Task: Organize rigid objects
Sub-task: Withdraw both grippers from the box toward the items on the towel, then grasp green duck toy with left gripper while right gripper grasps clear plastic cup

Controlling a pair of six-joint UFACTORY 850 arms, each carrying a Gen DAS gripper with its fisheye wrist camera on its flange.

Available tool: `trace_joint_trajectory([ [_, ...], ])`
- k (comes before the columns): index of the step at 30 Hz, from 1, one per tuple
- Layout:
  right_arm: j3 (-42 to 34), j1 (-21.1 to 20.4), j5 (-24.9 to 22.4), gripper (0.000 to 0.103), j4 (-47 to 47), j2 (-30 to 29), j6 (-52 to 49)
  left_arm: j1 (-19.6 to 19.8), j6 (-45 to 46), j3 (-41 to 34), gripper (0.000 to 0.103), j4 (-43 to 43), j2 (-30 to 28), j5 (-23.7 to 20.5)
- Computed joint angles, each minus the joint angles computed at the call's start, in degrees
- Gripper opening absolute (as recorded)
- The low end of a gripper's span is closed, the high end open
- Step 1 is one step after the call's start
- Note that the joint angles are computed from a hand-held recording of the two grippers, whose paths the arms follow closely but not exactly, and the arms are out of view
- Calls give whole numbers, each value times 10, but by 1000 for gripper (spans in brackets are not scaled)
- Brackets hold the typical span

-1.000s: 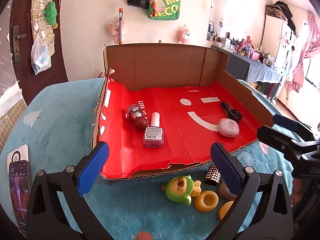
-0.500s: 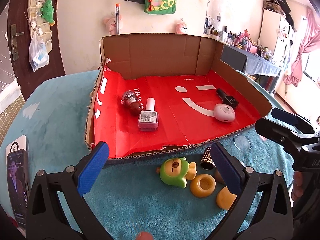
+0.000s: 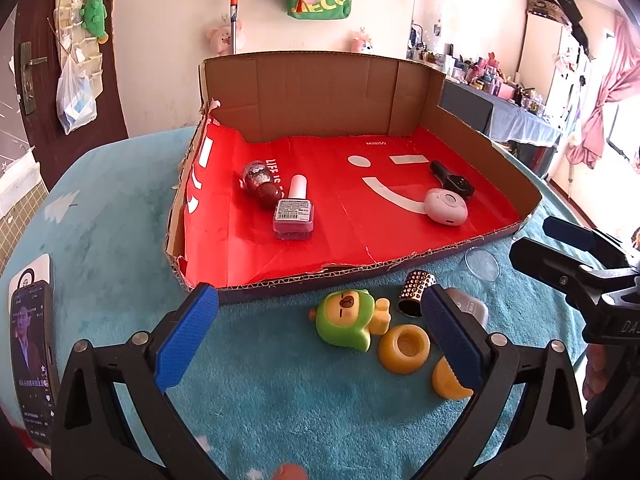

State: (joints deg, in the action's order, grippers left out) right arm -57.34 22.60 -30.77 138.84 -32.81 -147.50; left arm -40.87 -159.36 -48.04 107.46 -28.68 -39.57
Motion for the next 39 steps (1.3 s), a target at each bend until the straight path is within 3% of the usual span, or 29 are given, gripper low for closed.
trace_joint_trajectory([
  [26,12,8,46,103,31,-16,-43,-2,-22,-11,103,19,-28,60],
  [39,-2,3,53,103,42,-29,-37,19,-16,-26,103,6,-43,72],
])
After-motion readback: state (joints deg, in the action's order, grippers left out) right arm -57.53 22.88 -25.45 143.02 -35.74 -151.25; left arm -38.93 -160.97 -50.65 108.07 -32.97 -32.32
